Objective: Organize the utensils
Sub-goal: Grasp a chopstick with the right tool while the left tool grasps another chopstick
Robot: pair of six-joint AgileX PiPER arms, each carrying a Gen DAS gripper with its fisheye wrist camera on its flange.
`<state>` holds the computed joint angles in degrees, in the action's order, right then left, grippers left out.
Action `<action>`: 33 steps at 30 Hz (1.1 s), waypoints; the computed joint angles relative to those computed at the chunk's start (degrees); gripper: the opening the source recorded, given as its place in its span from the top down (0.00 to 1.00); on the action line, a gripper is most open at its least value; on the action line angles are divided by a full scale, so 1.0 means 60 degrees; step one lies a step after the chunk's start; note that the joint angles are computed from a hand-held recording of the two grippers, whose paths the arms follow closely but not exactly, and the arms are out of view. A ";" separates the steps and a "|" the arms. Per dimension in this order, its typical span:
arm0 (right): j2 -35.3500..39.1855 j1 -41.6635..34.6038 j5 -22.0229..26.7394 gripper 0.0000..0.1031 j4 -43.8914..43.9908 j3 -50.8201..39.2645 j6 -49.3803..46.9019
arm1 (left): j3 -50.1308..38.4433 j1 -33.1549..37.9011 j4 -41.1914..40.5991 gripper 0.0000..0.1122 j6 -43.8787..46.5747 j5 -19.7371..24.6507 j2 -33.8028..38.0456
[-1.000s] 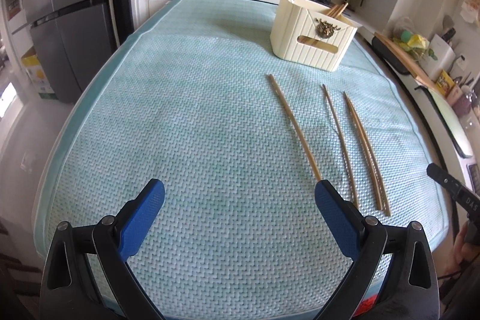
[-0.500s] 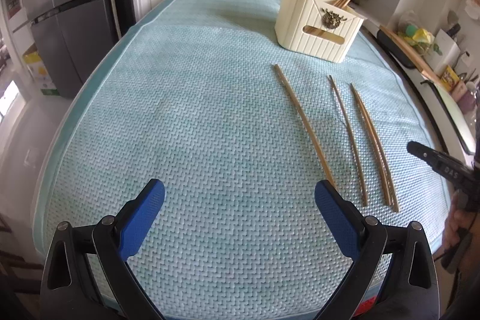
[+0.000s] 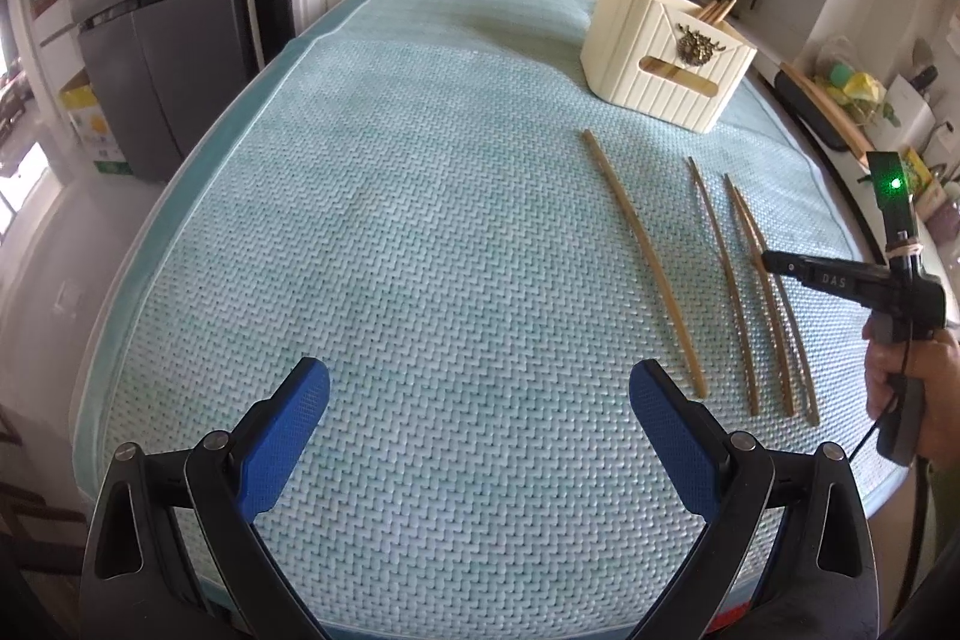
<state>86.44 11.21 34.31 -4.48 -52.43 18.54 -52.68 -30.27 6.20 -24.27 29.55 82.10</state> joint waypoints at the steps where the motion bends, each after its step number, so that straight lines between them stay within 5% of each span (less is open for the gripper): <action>1: 0.0098 0.0109 0.0119 0.84 -0.0267 -0.0139 0.0167 | 0.0002 0.0014 -0.0035 0.11 0.0035 -0.0011 0.0035; 7: 0.0820 -0.0032 0.0742 0.85 -0.0747 -0.1129 0.0347 | -0.0075 -0.0058 -0.0071 0.11 0.0192 0.0063 0.0125; 18: 0.1478 -0.1308 0.1412 0.82 0.0656 -0.2115 -0.1486 | -0.0732 0.0162 -0.0622 0.11 0.1016 0.0386 0.0729; 24: 0.2593 -0.1405 0.2183 0.83 0.0811 -0.3734 -0.1350 | -0.2854 0.0321 -0.1373 0.11 0.2347 0.1376 0.2074; 26: 0.2762 -0.1437 0.2346 0.91 0.0624 -0.4006 -0.1261 | -0.3707 0.0414 -0.1737 0.11 0.2737 0.1729 0.2588; 33: 0.2447 -0.2109 0.1820 0.95 0.1761 -0.3454 -0.2084 | -0.8350 0.0339 -0.2331 0.11 0.2825 0.3781 0.5617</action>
<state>101.12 -1.44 45.23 6.09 -73.16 6.04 -102.78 -28.24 -7.78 -7.33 52.23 115.80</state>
